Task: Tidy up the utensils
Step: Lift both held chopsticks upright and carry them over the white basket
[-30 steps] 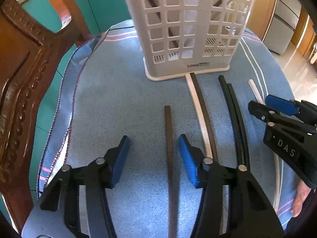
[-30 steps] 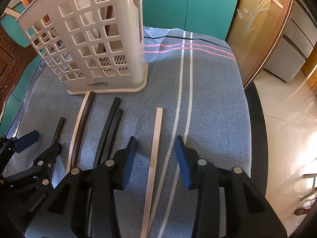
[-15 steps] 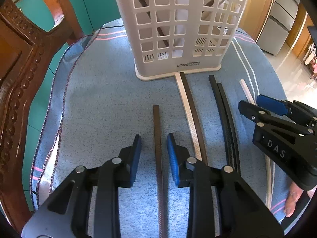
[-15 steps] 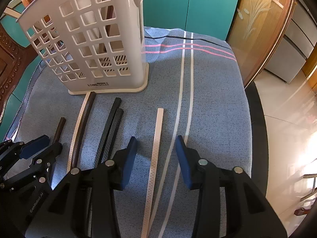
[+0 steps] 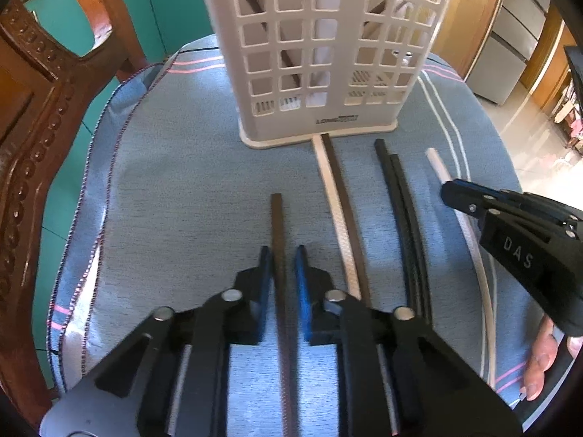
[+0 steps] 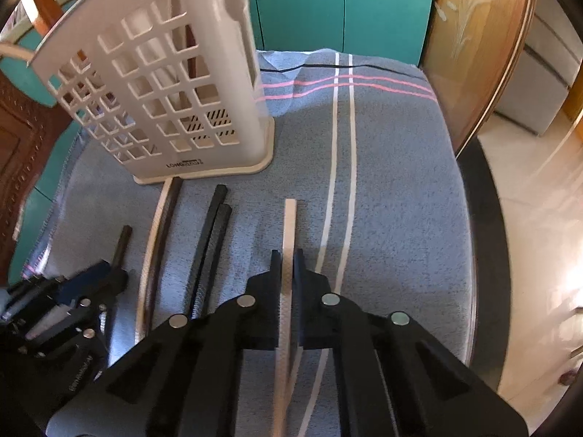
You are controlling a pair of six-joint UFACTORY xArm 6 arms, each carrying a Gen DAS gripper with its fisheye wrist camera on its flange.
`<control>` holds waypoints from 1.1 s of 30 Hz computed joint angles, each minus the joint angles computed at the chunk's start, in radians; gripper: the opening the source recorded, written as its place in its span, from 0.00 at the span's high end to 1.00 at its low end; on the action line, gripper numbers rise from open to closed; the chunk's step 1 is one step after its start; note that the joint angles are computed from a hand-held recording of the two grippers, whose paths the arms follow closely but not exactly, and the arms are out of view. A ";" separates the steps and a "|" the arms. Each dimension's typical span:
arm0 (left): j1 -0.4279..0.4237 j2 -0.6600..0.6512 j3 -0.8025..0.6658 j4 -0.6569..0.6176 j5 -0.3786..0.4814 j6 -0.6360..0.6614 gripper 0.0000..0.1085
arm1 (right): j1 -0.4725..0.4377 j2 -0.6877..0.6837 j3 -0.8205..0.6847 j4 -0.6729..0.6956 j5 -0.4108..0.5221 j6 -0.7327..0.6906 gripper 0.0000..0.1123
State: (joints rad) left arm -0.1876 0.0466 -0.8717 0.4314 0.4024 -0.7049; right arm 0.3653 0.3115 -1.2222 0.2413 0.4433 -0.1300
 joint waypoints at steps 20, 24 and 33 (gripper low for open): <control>-0.041 -0.413 0.143 0.146 -0.062 -0.125 0.94 | -0.046 -0.365 0.134 0.975 -0.004 -0.877 0.94; -0.021 -0.486 0.106 0.139 -0.083 -0.089 0.94 | -0.072 -0.404 0.088 1.069 0.037 -0.925 0.94; 0.071 -0.372 -0.207 0.268 -0.111 -0.153 0.94 | -0.074 -0.338 -0.142 1.193 -0.040 -0.938 0.94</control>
State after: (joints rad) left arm -0.1167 -0.3255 -1.0789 0.6992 0.2912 -0.8581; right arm 0.2915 -0.0265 -1.3644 1.4347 0.4032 -1.0676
